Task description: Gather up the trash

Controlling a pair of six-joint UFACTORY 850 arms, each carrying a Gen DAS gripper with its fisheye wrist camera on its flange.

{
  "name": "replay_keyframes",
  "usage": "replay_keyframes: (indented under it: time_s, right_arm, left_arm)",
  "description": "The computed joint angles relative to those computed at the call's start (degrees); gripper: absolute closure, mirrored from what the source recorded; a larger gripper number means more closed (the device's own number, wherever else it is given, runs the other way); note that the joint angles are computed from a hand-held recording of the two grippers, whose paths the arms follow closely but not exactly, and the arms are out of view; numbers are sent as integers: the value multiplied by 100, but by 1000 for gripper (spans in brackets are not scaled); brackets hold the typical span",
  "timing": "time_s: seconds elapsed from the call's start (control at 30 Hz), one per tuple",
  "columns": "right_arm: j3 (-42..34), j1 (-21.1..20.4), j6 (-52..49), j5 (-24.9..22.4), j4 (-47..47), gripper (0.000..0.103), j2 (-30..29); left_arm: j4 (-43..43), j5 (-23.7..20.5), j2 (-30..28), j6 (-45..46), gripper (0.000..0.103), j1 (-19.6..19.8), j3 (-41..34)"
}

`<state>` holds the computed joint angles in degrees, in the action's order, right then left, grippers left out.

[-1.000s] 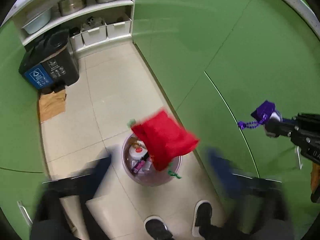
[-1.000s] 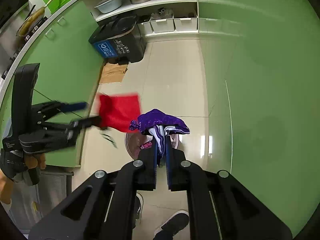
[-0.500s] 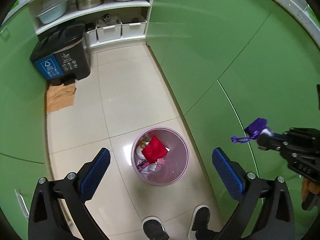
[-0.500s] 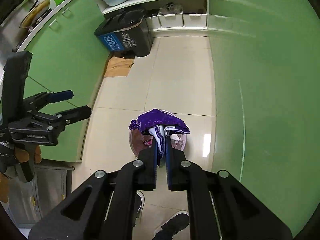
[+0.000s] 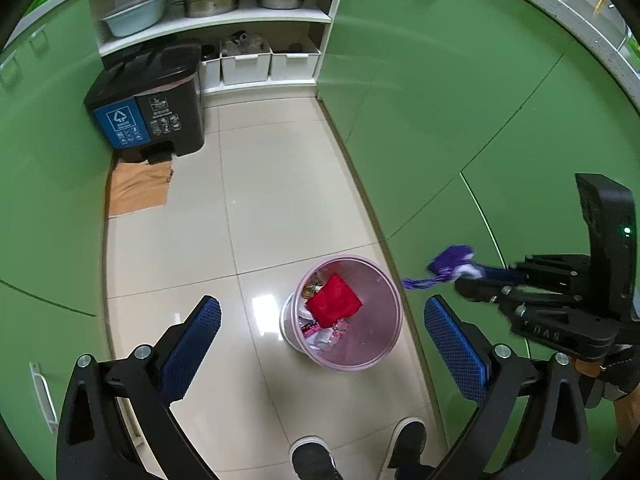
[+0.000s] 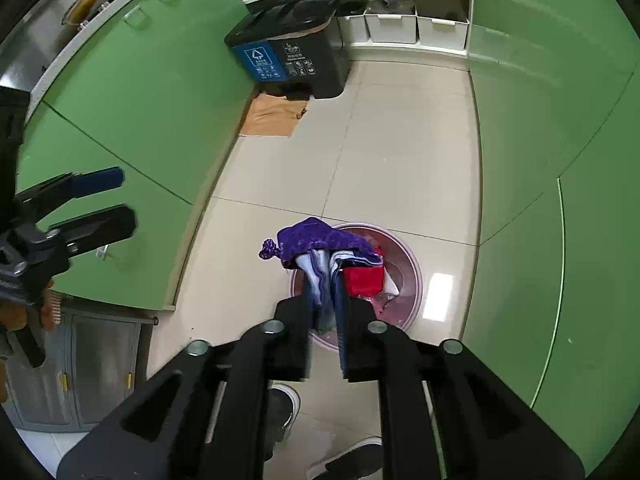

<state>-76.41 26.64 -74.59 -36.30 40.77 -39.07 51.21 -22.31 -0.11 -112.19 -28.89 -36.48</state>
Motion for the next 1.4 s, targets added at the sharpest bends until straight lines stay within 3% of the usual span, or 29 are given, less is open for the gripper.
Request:
replay_keyframes:
  time_s: [0.03,0.07,0.23,0.43,0.67,0.9,1.2,1.4]
  right_arm:
    - [33,6,-70,77,85,8,6]
    - [115,-11,-274,181,282,3,53]
    - [227,30,253,563,-234,3,116]
    - [369,-71,551,507,-431,3,496]
    - [431,-315,1196,-215,-761,3,1535]
    - [-7,-798,1814,-1110,-1110,3,2491]
    - [-943,-1914,1914,-1862,-969,3,2789]
    - [-1502,-2662,1845,-2233,-898,3,2659]
  left_arm:
    - [10,-6,5,-13,5,-1,13]
    - [36,-3,-1,-43,5,2,18]
    - [16,-10,1,4,5,-5,-17]
    - [-457,-284,159,521,5,-126,-229]
    - [-1399,-1258,590,1626,5,-460,-940]
    - [-1825,-2502,588,2524,5,-863,-2400]
    - [-1874,-3227,-379,3551,5,-1161,-4552]
    - [-1999,-3363,-1180,4076,5,-1326,-5829]
